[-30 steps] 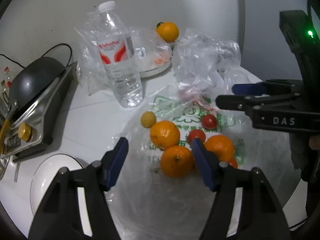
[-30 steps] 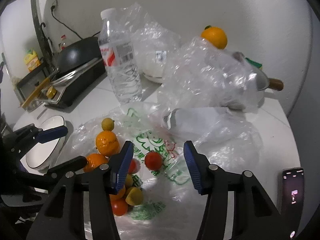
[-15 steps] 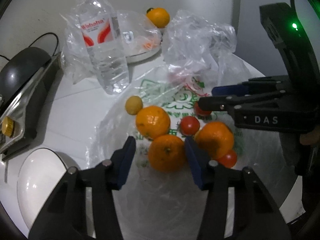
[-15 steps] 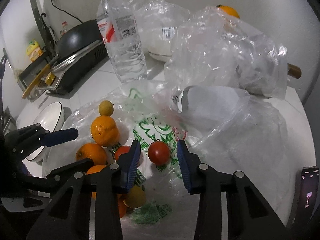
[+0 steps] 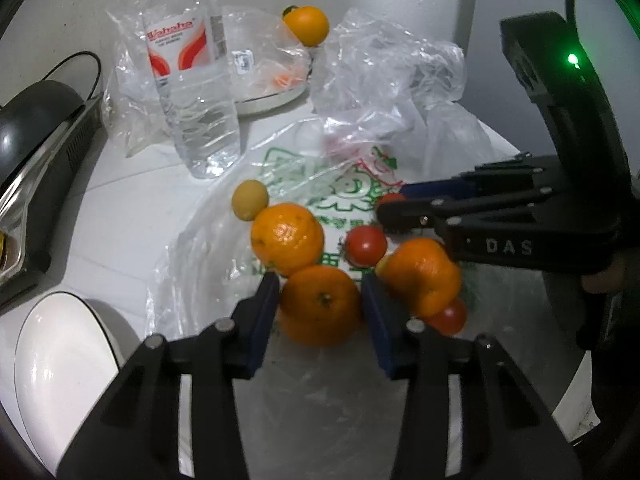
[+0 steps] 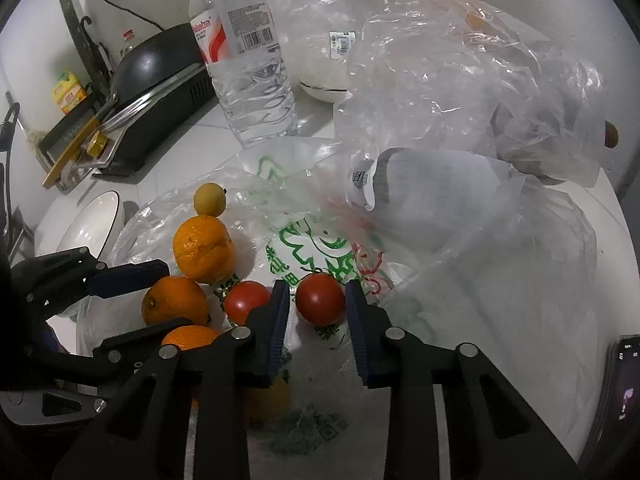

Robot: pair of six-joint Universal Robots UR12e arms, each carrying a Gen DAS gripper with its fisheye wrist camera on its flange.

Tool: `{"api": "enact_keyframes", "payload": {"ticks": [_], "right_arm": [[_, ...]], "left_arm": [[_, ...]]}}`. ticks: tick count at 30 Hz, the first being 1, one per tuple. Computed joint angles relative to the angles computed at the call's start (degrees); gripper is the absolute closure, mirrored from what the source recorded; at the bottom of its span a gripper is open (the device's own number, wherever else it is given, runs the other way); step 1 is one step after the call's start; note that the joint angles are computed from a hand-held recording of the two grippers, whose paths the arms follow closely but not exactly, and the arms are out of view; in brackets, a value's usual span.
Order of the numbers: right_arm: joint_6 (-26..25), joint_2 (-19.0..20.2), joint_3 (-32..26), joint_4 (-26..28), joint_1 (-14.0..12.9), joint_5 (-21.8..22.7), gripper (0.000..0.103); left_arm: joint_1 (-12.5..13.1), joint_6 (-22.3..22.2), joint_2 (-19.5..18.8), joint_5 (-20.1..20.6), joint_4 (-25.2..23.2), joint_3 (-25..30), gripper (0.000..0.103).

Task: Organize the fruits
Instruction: 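Grasp a mandarin with the left tool while the right tool grasps a red cherry tomato, then carry the mandarin and tomato in both tools over to the white plate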

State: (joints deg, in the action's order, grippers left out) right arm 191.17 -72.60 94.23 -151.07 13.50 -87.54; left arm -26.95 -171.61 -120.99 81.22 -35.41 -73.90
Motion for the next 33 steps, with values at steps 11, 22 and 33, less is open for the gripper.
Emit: {"api": "enact_keyframes", "payload": {"ticks": [11,22,33], "right_arm": [[0.19,-0.38,0.00,-0.76,0.80,-2.36,0.076],[-0.11,-1.87,0.54,-2.80,2.09,-4.98,0.076],[-0.40,-2.68,0.57,-3.39,3.84,-6.78,0.076]], "left_arm": [[0.49,-1.28,1.18,-1.44,1.85,-1.55,0.062],[0.81,-1.29,3.51,-1.86,5.89,-4.08,0.062],[1.51,-1.81,6.02,-1.83,9.54,-7.50,0.062]]}}
